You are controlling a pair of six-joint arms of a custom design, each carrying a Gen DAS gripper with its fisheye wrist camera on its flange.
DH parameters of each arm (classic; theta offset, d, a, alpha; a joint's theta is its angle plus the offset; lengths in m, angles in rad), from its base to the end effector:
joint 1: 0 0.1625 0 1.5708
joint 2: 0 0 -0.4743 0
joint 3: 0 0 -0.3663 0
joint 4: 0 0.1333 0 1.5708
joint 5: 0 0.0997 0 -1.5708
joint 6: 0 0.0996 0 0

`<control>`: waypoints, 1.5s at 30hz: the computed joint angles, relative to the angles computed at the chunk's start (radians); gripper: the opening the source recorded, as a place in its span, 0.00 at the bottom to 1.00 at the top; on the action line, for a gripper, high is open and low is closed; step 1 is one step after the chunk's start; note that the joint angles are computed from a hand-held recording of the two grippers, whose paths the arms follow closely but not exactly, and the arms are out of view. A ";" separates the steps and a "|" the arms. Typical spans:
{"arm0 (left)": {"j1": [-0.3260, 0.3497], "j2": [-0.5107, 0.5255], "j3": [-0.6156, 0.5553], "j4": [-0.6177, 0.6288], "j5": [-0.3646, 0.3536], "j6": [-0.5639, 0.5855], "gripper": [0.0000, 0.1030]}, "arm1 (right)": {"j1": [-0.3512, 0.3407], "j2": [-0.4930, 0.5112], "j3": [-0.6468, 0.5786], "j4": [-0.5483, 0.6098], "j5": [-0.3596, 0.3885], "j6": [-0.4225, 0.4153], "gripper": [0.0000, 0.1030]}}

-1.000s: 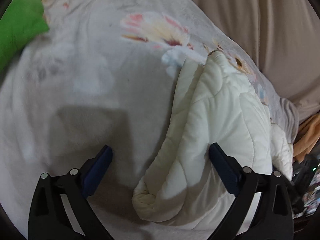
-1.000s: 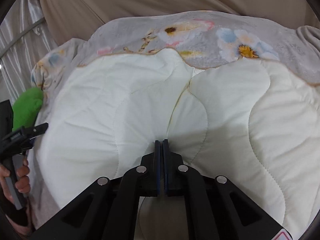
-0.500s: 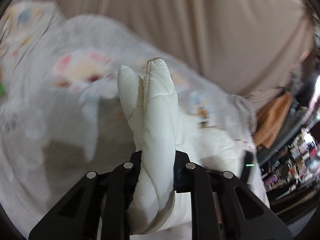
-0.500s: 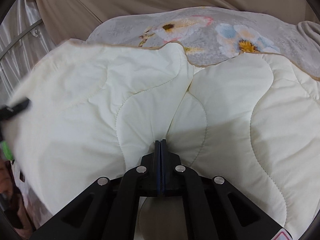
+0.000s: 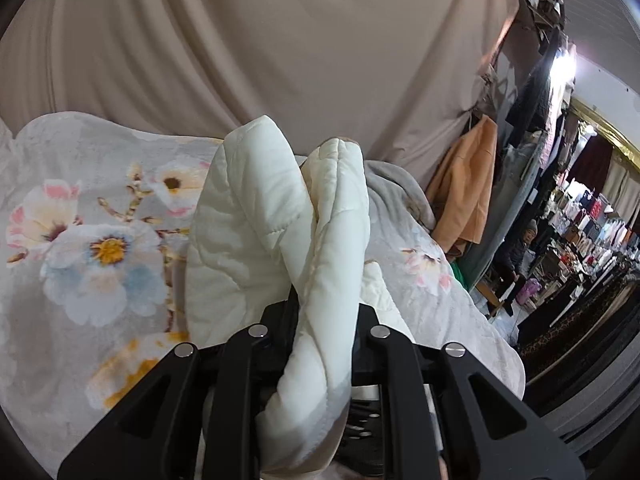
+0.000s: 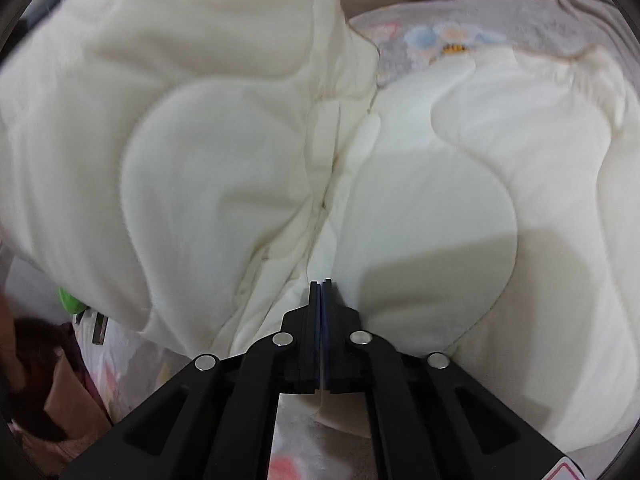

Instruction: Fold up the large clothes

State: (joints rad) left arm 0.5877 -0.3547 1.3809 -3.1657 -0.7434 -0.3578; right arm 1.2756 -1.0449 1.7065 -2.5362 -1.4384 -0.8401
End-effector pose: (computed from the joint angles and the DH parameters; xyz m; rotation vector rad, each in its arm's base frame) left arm -0.5136 -0.5905 0.0108 0.4702 2.5124 -1.2722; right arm -0.0495 -0.6662 0.2833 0.8501 -2.9275 0.5021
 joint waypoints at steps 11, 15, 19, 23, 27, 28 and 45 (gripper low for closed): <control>0.039 0.279 -0.507 0.450 -0.068 0.018 0.15 | -0.131 -0.118 0.057 0.099 0.194 0.024 0.00; 0.057 0.388 -0.675 0.598 -0.075 0.008 0.15 | -0.210 -0.190 0.091 0.046 0.214 0.033 0.09; 0.073 0.473 -0.802 0.702 -0.065 -0.005 0.17 | -0.273 -0.238 0.104 -0.015 0.232 0.063 0.10; 0.072 0.510 -0.844 0.721 -0.040 -0.002 0.22 | -0.305 -0.263 0.095 -0.055 0.276 0.101 0.11; 0.053 0.408 -0.652 0.542 -0.096 0.014 0.33 | -0.300 -0.289 0.079 -0.082 0.310 0.100 0.16; 0.047 0.370 -0.588 0.487 -0.119 0.015 0.38 | -0.299 -0.288 0.053 -0.071 0.324 0.097 0.25; -0.012 0.068 -0.007 0.155 0.166 -0.187 0.68 | -0.075 -0.235 0.094 -0.267 0.181 -0.093 0.37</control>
State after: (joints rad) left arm 0.5755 -0.2868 1.3736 -3.0106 -0.5769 -0.5448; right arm 1.2003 -1.2796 1.8008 -2.8033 -1.2575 -0.9330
